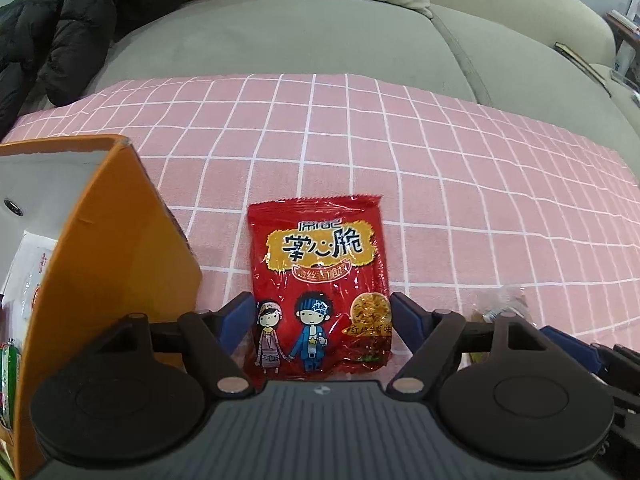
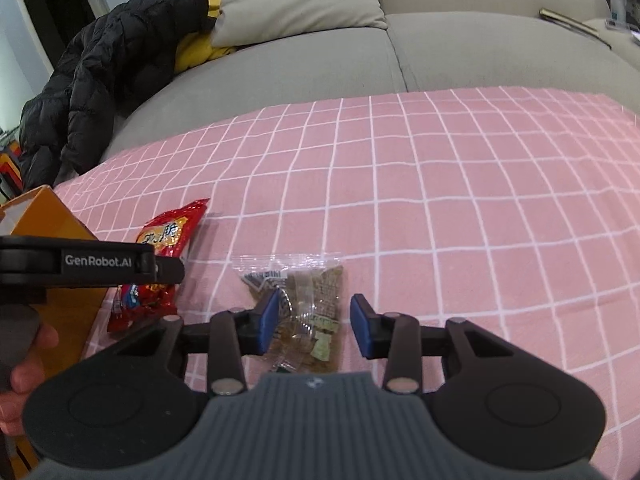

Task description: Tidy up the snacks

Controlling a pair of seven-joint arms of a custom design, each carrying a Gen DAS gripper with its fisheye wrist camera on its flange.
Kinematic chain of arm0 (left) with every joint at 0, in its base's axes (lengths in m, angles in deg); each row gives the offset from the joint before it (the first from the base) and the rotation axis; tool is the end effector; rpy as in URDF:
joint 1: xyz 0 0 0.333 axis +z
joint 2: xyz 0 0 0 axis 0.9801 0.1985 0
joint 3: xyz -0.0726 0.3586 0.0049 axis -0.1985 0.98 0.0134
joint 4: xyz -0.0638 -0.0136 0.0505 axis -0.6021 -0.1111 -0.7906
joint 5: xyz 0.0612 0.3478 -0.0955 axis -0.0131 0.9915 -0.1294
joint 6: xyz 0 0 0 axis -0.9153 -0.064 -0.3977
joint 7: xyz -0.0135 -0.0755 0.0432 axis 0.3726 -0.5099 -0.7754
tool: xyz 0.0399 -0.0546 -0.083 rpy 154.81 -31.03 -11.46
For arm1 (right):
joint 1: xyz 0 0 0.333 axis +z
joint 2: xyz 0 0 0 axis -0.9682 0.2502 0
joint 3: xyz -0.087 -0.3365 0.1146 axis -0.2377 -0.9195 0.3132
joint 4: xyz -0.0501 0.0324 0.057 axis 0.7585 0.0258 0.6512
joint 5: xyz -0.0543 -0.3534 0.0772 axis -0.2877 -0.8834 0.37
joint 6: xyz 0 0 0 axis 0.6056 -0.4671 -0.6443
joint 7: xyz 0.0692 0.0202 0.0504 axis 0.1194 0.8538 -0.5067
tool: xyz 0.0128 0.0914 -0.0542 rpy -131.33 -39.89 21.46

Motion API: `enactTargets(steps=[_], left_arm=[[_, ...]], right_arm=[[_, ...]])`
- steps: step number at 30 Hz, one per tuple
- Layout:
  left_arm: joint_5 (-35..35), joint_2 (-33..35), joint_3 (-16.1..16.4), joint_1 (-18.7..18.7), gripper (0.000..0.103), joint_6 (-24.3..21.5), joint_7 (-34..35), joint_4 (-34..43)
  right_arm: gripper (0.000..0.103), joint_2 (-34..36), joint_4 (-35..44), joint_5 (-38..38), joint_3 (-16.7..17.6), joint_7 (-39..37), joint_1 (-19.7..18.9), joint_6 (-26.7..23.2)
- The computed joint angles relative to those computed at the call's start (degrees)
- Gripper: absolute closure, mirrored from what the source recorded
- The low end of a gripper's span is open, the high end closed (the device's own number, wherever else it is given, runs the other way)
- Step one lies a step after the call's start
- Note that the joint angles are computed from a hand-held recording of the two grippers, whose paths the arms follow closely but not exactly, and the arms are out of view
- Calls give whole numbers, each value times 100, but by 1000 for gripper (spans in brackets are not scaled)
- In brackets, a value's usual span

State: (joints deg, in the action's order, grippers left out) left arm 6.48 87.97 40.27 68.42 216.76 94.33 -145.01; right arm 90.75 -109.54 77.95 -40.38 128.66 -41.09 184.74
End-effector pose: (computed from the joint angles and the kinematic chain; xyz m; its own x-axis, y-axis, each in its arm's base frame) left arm 0.4731 -0.2086 0.4601 0.3170 -0.9466 0.0578 -0.8123 -0.3025 -0.4987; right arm 0.5091 0.4005 0.4389 0.3161 -0.9200 -0.2319 -0.8011 -0.1279 -0.5847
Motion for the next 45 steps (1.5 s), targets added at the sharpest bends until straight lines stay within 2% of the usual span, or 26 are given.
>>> enactTargets(steps=[2, 6, 9, 11, 17, 27, 35, 38, 41, 43, 45], left_arm=[[50, 104, -7, -15, 14, -138, -21, 102], [143, 303, 15, -102, 14, -407, 49, 259], [229, 250, 82, -101, 21, -148, -50, 119], [55, 170, 84, -95, 27, -141, 80, 49], [-736, -179, -31, -124, 28, -252, 837, -228], [-2141, -1306, -407, -557, 27, -463, 1717, -1145], [-2826, -1833, -703, -1023, 26, -1053, 2117, -1438], [-2910, -1991, -749, -1101, 20, -991, 2161, -1602], [-3380, -2251, -567, -1313, 13, -377, 2358, -1998], [-3682, -2390, -496, -1361, 13, -187, 2376, -2162], [-3930, -2496, -417, -1373, 13, -36, 2407, -2269]], right_arm=[[66, 22, 19, 100, 154, -161, -112, -62], [66, 73, 111, -174, -92, -54, 147, -126], [66, 61, 178, -361, -133, -82, 219, -289], [67, 55, 220, -351, -47, -154, 152, -400], [74, -108, 162, -280, 95, -191, 75, -682], [75, -1300, -1254, 446, 717, -810, -276, -753], [75, -2328, -2340, 872, 984, -693, -152, -923], [74, -2446, -2481, 921, 1041, -701, -113, -885], [72, -2487, -2520, 1071, 1025, -796, -70, -865], [64, -2526, -2554, 1320, 984, -915, -24, -790], [56, -2641, -2635, 1883, 864, -1239, 103, -680]])
